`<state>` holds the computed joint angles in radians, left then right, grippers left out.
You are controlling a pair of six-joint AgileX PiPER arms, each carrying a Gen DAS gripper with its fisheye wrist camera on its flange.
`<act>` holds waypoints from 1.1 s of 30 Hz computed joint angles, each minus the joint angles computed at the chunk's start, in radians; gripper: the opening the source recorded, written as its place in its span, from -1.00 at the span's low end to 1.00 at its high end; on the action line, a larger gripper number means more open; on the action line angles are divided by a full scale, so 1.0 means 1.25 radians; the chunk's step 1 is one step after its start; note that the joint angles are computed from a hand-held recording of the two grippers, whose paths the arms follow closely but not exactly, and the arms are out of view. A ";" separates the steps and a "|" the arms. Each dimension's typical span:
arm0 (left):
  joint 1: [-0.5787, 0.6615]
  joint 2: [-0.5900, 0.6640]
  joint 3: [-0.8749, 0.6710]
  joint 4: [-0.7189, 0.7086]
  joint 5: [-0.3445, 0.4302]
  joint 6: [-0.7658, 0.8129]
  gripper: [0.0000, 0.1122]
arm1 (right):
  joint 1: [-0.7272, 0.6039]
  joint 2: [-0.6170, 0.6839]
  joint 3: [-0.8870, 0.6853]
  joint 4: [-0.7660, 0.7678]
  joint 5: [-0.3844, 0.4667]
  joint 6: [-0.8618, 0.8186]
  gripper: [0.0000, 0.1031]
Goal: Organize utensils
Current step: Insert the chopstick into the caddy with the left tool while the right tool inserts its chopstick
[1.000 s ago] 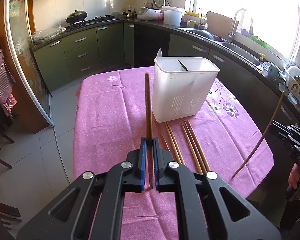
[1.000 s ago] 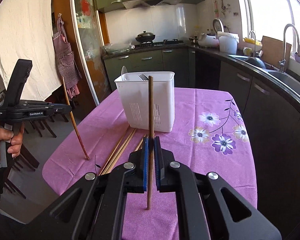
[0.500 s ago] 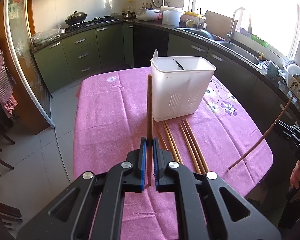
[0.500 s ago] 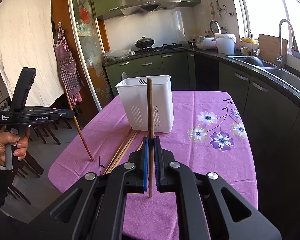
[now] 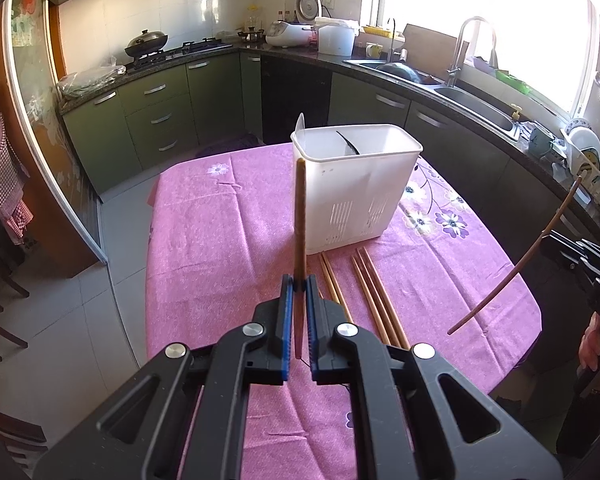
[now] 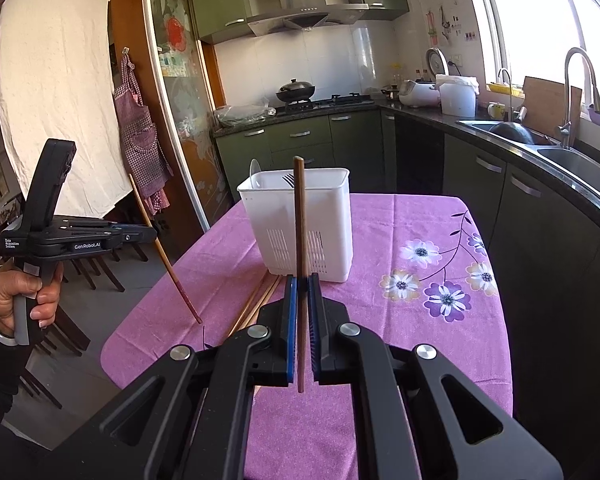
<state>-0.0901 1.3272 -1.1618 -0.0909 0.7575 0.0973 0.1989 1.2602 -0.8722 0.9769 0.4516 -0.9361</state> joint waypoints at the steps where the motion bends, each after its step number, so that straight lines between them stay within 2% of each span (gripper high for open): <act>1: 0.001 0.002 -0.007 -0.007 0.006 0.006 -0.88 | 0.002 0.001 -0.007 -0.007 0.001 0.006 -0.87; 8: -0.016 0.020 -0.111 -0.020 0.069 0.015 -0.88 | -0.004 0.017 -0.103 -0.034 0.038 0.038 -0.87; 14: -0.042 0.059 -0.278 -0.028 0.142 0.020 -0.88 | -0.003 0.050 -0.245 -0.084 0.063 0.096 -0.88; 17: -0.060 0.090 -0.378 -0.020 0.158 0.010 -0.88 | -0.006 0.088 -0.346 -0.108 0.077 0.137 -0.87; 25: -0.084 0.240 -0.639 0.006 0.157 -0.025 -0.88 | 0.008 0.272 -0.670 -0.196 0.109 0.275 -0.87; 29: -0.082 0.334 -0.705 0.038 0.149 -0.055 -0.88 | 0.032 0.394 -0.818 -0.291 0.120 0.369 -0.88; 33: -0.062 0.410 -0.725 0.031 0.155 -0.071 -0.88 | 0.048 0.501 -0.913 -0.367 0.146 0.441 -0.88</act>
<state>-0.1672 1.8396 -2.0681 -0.0526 0.9516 0.0087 0.2590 1.8862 -2.0135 0.5180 0.6344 -0.3853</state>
